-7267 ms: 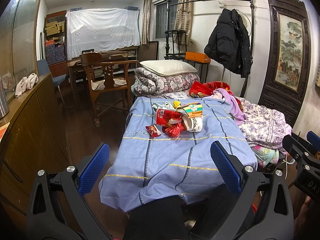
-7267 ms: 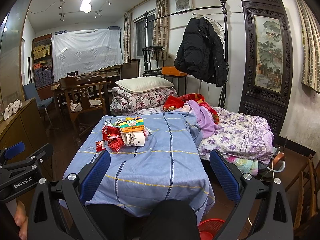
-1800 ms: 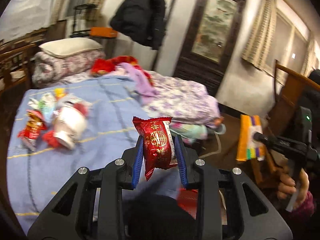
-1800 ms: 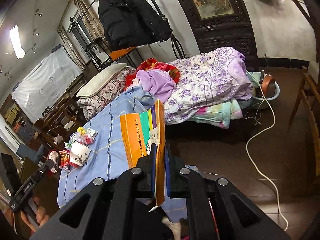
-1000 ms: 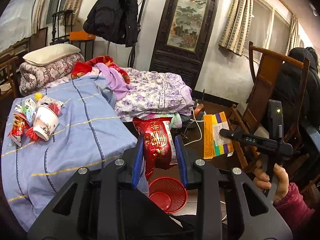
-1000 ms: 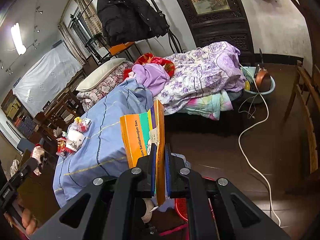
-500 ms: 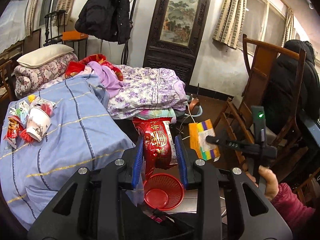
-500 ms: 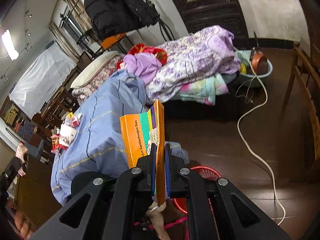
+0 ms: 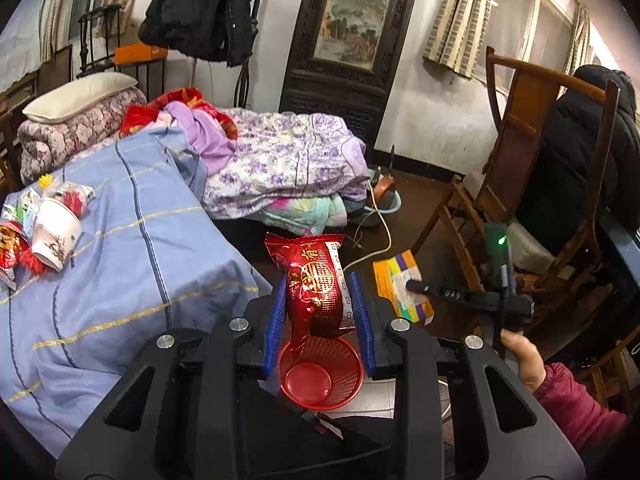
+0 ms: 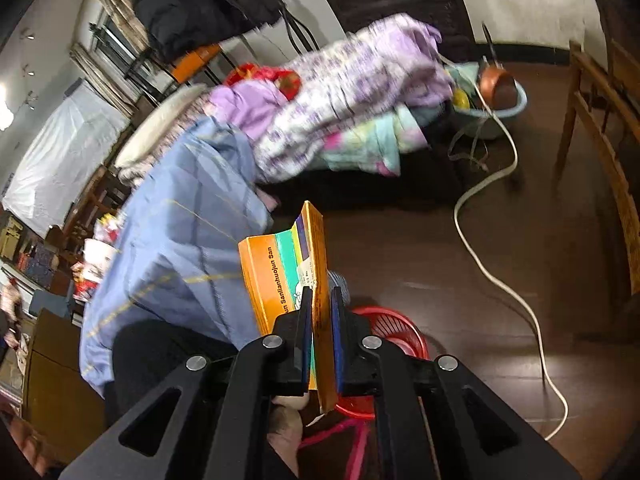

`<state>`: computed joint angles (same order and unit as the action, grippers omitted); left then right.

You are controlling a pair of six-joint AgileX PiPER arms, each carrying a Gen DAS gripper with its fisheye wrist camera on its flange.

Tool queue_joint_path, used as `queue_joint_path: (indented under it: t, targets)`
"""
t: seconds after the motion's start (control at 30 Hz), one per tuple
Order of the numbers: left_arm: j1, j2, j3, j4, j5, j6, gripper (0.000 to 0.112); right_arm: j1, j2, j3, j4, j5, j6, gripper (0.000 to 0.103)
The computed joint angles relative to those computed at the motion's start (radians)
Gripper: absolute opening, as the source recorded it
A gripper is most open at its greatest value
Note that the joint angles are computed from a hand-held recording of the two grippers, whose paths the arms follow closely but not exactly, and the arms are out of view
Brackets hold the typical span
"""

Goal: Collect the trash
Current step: 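Carry the red packet and striped box toward the red wastebasket with both grippers, then open both grippers over the red wastebasket, dropping the packet and box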

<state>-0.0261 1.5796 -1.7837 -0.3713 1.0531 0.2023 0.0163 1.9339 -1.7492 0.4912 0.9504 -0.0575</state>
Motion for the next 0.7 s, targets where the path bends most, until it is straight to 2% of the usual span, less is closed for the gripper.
queue_joint_path:
  t: [0.2, 0.23, 0.27, 0.3, 0.33, 0.43, 0.53, 0.7]
  targets:
    - [0.009, 0.082, -0.013, -0.023, 0.020, 0.004, 0.032, 0.015, 0.139, -0.021, -0.028, 0.040, 0.014, 0.012]
    - [0.005, 0.097, -0.016, -0.019, 0.023, 0.005, 0.032, 0.033, 0.183, -0.046, -0.063, 0.042, 0.025, 0.022]
    - [0.001, 0.104, -0.014, -0.014, 0.022, 0.005, 0.032, 0.044, 0.207, -0.056, -0.090, 0.037, 0.043, 0.047]
    - [-0.007, 0.114, -0.015, -0.005, 0.023, 0.002, 0.032, 0.055, 0.239, -0.067, -0.107, 0.032, 0.064, 0.058]
    - [-0.013, 0.121, -0.017, 0.000, 0.026, -0.003, 0.032, 0.057, 0.253, -0.061, -0.100, 0.024, 0.074, 0.063]
    - [-0.037, 0.149, -0.033, 0.025, 0.032, -0.011, 0.032, 0.049, 0.247, -0.017, -0.034, 0.006, 0.040, 0.062]
    - [-0.063, 0.190, -0.063, 0.023, 0.054, -0.013, 0.032, 0.025, 0.188, 0.022, -0.015, -0.035, 0.031, 0.062]
    - [-0.160, 0.356, -0.241, 0.048, 0.166, -0.008, 0.033, -0.035, 0.072, 0.067, 0.048, -0.110, 0.000, 0.068]
